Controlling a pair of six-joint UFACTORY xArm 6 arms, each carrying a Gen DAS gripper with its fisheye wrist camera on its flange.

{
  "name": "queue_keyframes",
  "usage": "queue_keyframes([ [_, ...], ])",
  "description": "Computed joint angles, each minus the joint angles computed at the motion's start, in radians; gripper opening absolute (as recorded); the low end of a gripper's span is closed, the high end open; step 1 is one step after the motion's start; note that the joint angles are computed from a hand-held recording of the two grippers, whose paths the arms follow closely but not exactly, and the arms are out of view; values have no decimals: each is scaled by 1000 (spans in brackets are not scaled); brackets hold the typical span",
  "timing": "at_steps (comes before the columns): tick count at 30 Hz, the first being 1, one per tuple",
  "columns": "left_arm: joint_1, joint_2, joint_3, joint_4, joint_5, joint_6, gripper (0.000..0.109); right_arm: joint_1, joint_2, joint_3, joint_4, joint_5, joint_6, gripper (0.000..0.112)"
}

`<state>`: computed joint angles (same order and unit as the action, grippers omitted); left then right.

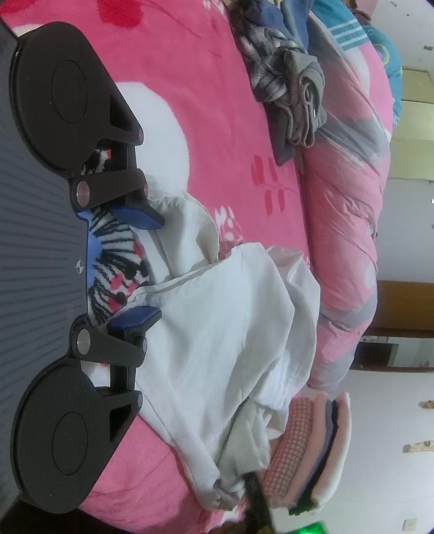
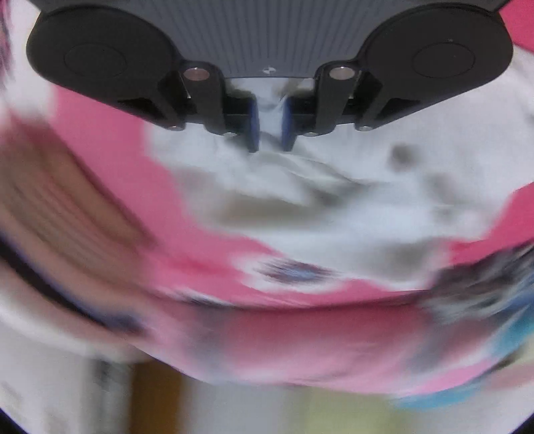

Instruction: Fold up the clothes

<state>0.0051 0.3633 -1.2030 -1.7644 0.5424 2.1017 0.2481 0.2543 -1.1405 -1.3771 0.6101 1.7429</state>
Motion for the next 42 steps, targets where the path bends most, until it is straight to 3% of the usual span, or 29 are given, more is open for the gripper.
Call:
queue_keyframes([
  [3,-1,1,-2,9,-2,-7,52,34,-69,69,62,173,12,14],
  [7,-9,-6,3,4,-21,-6,52,116,-101,62,-111,265,97,16],
  [10,-15,-10,5,6,-35,-16,52,156,-80,21,-302,204,97,20],
  [14,-16,-11,5,10,-42,-27,52,176,31,-96,-394,67,-13,31],
  [19,-15,-9,1,26,-40,-38,52,168,186,-249,-315,-7,-176,34],
  [22,-11,-6,-2,34,-32,-43,52,171,239,-306,-228,32,-284,34],
  [25,-8,-4,-4,28,-27,-34,52,182,229,-295,-213,103,-275,34],
  [30,-10,-3,-2,12,-28,-15,52,185,237,-315,-221,139,-194,34],
  [37,-12,-6,2,4,-31,-8,52,190,320,-409,-184,195,-221,34],
  [41,-10,-6,1,14,-29,-16,52,193,391,-486,-154,269,-315,28],
  [42,-9,-5,0,21,-28,-24,52,193,395,-491,-156,284,-318,21],
])
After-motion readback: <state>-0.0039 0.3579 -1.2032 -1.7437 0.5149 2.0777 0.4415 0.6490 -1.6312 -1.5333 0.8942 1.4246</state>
